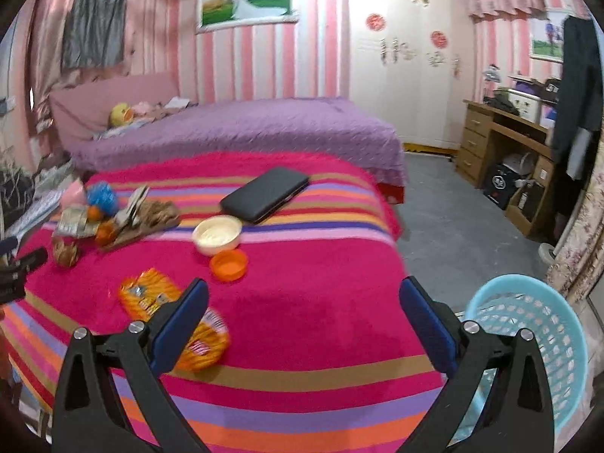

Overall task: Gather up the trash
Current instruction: 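Return the right gripper to the bed and grasp the orange snack wrapper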

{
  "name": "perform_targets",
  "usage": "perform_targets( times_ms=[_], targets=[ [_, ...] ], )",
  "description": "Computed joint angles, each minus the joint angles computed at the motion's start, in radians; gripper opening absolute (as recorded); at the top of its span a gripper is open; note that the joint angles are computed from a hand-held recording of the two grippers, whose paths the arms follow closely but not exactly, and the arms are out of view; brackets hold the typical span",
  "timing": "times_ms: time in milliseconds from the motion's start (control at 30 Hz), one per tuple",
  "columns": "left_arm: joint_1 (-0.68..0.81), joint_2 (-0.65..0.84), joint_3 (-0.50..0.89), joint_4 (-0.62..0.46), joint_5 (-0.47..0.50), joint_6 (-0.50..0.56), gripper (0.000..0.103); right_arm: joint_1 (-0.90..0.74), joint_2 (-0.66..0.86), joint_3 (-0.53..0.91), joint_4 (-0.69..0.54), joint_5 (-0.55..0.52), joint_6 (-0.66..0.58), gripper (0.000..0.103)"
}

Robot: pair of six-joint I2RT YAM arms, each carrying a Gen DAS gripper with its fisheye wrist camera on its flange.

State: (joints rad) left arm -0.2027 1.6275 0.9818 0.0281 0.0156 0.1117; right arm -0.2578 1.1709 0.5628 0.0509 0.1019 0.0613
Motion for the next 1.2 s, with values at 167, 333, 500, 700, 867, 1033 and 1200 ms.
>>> perform_targets(
  times_ms=[167,333,500,700,867,1033,1200],
  targets=[
    [0.072,0.046,0.023,-0.023,0.057,0.003,0.098,0.112,0.105,0.019,0.015,0.049,0.018,0.098],
    [0.106,0.077,0.024,-0.015,0.058,0.021,0.098,0.208,0.198,0.046,0.022,0.091,0.013,0.098],
    [0.14,0.11,0.058,-0.056,0.097,0.005,0.098,0.253,0.279,0.08,0.019,0.116,-0.002,0.098],
    [0.146,0.115,0.061,-0.049,0.092,-0.003,0.098,0.243,0.338,0.114,-0.003,0.076,-0.004,0.083],
    [0.144,0.116,0.058,-0.042,0.083,0.001,0.098,0.239,0.357,0.125,0.004,0.024,-0.001,0.062],
    [0.147,0.122,0.062,-0.046,0.079,-0.001,0.098,0.242,0.361,0.125,0.011,-0.016,-0.013,0.05],
    [0.149,0.128,0.069,-0.049,0.074,-0.004,0.098,0.26,0.341,0.114,0.033,-0.029,-0.045,0.027]
  ],
)
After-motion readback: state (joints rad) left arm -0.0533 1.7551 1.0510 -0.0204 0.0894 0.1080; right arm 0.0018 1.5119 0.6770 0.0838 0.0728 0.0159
